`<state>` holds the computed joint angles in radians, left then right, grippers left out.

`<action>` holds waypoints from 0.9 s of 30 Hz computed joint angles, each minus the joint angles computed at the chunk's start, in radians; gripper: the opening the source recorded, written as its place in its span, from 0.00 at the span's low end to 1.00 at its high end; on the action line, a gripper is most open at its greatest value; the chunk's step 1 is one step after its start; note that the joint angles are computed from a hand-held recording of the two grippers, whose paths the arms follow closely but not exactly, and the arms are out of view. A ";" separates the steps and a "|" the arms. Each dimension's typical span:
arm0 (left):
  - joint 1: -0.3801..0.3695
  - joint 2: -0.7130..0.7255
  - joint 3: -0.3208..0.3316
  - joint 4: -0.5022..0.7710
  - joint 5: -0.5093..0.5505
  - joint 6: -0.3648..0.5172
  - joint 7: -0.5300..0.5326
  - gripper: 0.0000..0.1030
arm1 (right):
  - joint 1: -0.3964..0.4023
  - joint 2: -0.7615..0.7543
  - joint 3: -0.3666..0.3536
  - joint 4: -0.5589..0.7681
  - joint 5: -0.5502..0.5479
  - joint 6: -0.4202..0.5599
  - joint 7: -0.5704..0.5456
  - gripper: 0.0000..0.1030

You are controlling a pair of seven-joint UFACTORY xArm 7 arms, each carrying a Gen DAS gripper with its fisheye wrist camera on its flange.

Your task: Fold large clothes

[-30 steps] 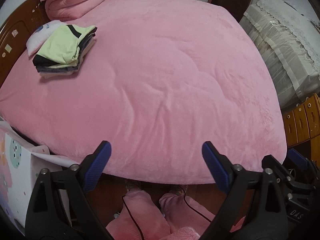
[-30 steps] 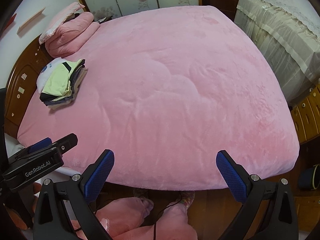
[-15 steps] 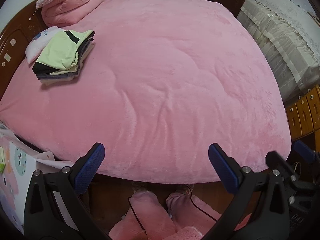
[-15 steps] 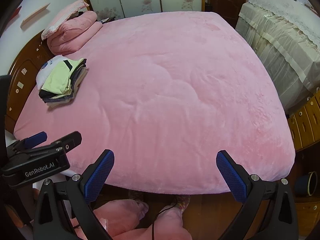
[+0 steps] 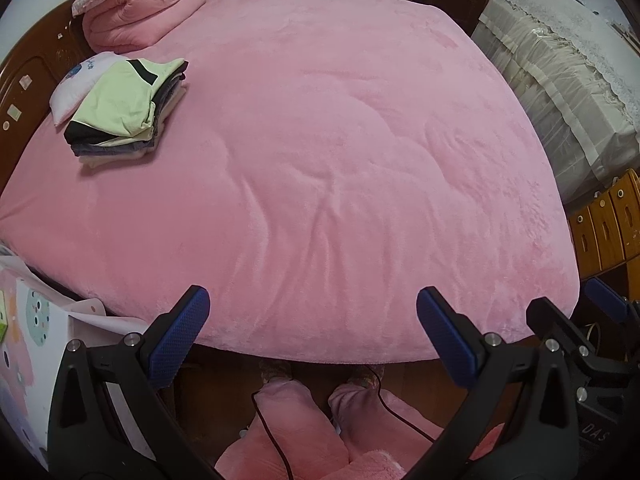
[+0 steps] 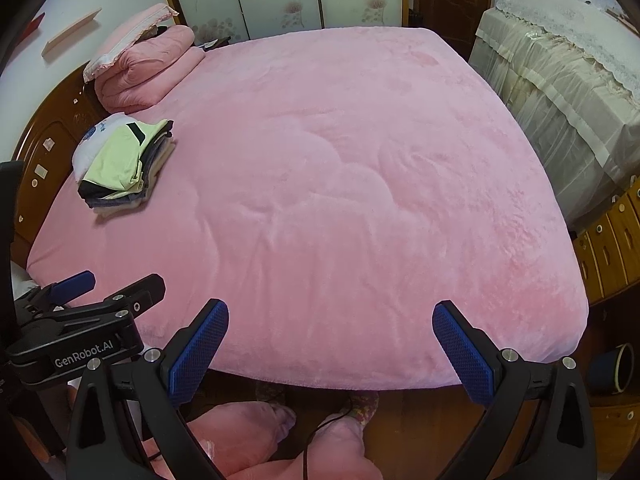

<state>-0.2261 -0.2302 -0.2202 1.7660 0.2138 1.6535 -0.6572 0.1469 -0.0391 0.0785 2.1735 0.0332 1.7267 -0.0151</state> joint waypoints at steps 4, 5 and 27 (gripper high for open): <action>0.000 -0.009 -0.005 -0.010 0.005 0.001 -0.011 1.00 | -0.008 0.019 -0.010 0.037 0.018 0.026 -0.017 1.00; 0.000 -0.010 -0.007 -0.010 0.007 0.002 -0.014 1.00 | -0.010 0.023 -0.011 0.043 0.022 0.030 -0.020 1.00; -0.008 0.006 -0.018 0.020 0.041 0.002 -0.021 1.00 | -0.011 0.046 -0.009 0.076 0.038 0.048 -0.042 1.00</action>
<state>-0.2344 -0.2240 -0.2385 1.7863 0.2551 1.6552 -0.6784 0.1355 0.0066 0.0696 2.2492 0.0716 1.7743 -0.0575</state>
